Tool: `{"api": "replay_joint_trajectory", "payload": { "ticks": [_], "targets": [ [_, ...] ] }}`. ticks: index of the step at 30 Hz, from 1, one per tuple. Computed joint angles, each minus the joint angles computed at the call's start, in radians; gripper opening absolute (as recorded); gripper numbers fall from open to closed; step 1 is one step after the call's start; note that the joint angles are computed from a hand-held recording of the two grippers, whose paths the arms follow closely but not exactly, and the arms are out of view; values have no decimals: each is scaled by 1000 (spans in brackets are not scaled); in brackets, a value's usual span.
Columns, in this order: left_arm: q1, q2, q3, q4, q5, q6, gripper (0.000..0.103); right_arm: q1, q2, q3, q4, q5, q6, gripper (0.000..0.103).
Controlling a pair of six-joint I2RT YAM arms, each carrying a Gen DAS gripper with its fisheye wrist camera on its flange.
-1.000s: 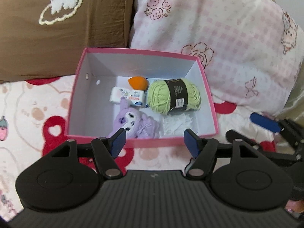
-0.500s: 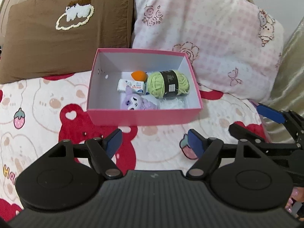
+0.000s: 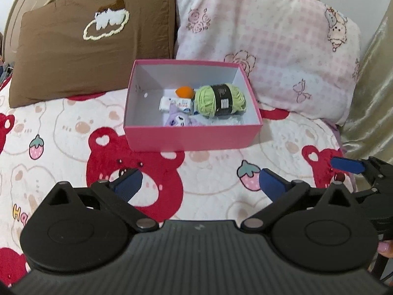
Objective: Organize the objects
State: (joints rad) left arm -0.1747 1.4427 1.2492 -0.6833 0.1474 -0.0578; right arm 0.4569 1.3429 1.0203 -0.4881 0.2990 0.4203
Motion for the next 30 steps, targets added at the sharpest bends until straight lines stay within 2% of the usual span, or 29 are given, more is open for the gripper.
{"api": "replay_joint_trajectory", "payload": {
  "ticks": [2, 4, 11, 16, 20, 24, 30],
  "targets": [
    [-12, -11, -24, 10, -31, -5, 103, 6, 10, -5, 3, -1, 21, 103],
    [-20, -17, -41, 13, -47, -11, 103, 24, 18, -9, 6, 45, 46, 103],
    [-35, -7, -80, 35, -104, -52, 103, 39, 51, 40, -60, 102, 99, 103],
    [-27, 26, -85, 39, -90, -63, 103, 53, 71, 68, -109, 134, 127, 103],
    [-59, 43, -85, 29, -164, -37, 103, 52, 103, 91, -131, 141, 138, 103],
    [-44, 41, -96, 27, -125, -35, 103, 59, 116, 94, -146, 165, 172, 103],
    [-37, 76, -70, -12, -150, -56, 103, 76, 125, 104, -163, 187, 176, 103]
  ]
}}
